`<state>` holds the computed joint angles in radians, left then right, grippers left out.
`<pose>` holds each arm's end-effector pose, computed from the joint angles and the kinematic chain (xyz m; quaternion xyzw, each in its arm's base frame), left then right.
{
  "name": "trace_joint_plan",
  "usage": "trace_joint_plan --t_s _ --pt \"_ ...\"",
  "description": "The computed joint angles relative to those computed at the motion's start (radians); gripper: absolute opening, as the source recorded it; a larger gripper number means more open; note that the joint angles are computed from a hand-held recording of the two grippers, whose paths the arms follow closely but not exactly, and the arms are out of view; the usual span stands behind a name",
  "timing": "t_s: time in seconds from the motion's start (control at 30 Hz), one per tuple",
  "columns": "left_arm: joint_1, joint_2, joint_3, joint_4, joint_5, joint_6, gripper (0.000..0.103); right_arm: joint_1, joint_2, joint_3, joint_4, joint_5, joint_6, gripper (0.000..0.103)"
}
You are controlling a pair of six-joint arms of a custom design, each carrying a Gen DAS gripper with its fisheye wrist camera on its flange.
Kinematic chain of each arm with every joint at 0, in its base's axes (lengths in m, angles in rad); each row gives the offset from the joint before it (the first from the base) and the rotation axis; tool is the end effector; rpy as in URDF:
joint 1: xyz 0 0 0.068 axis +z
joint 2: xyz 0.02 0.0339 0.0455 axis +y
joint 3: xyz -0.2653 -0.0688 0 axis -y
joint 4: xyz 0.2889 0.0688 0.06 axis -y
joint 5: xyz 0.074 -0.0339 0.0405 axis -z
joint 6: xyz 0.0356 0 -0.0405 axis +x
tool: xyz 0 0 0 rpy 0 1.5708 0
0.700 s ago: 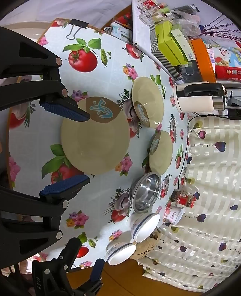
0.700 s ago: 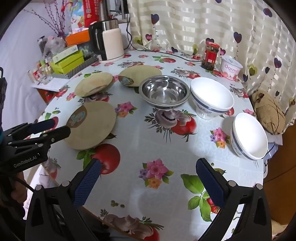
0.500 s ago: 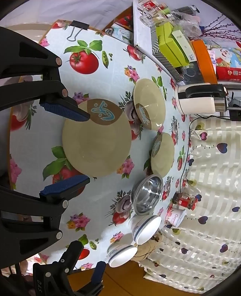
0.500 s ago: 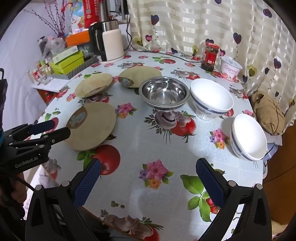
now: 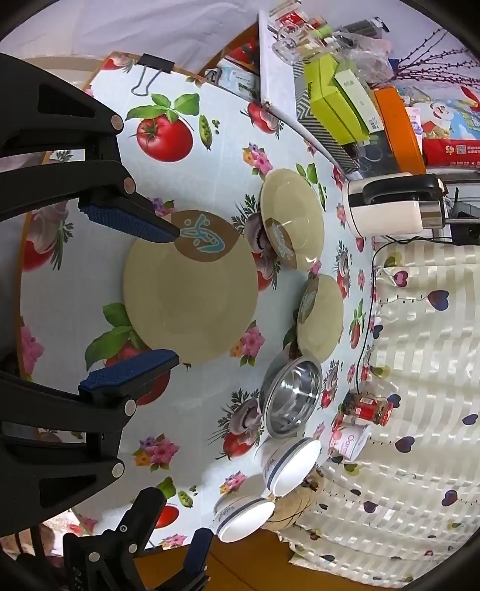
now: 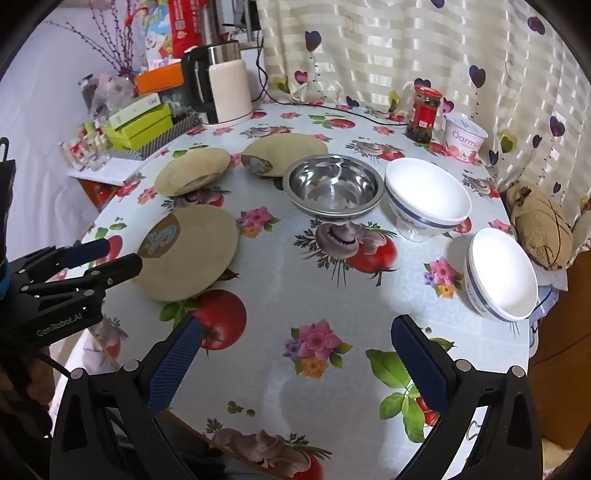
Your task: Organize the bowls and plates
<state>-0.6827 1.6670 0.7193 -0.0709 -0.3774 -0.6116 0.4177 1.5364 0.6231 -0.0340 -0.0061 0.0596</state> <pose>0.2558 -0.1911 0.0868 -0.0175 0.9463 -0.0175 0.3224 0.2731 0.1215 0.0977 -0.1704 0.9364 0.0753 0.2973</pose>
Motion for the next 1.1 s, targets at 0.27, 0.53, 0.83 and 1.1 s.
trace_joint_plan --t_s 0.27,0.53,0.83,1.1 --pt "0.003 -0.005 -0.002 -0.001 0.0 0.002 0.061 -0.007 0.011 0.001 0.013 -0.028 -0.007 0.103" --pt "-0.001 -0.002 0.0 -0.003 -0.004 -0.002 0.061 -0.006 0.015 0.0 0.02 -0.028 -0.007 0.103" --pt "0.0 -0.003 0.001 -0.004 0.003 0.0 0.061 -0.005 0.024 0.01 0.018 -0.026 -0.012 0.103" --pt "0.01 0.009 0.011 0.001 0.017 0.012 0.061 -0.008 0.046 0.031 0.003 -0.042 -0.016 0.103"
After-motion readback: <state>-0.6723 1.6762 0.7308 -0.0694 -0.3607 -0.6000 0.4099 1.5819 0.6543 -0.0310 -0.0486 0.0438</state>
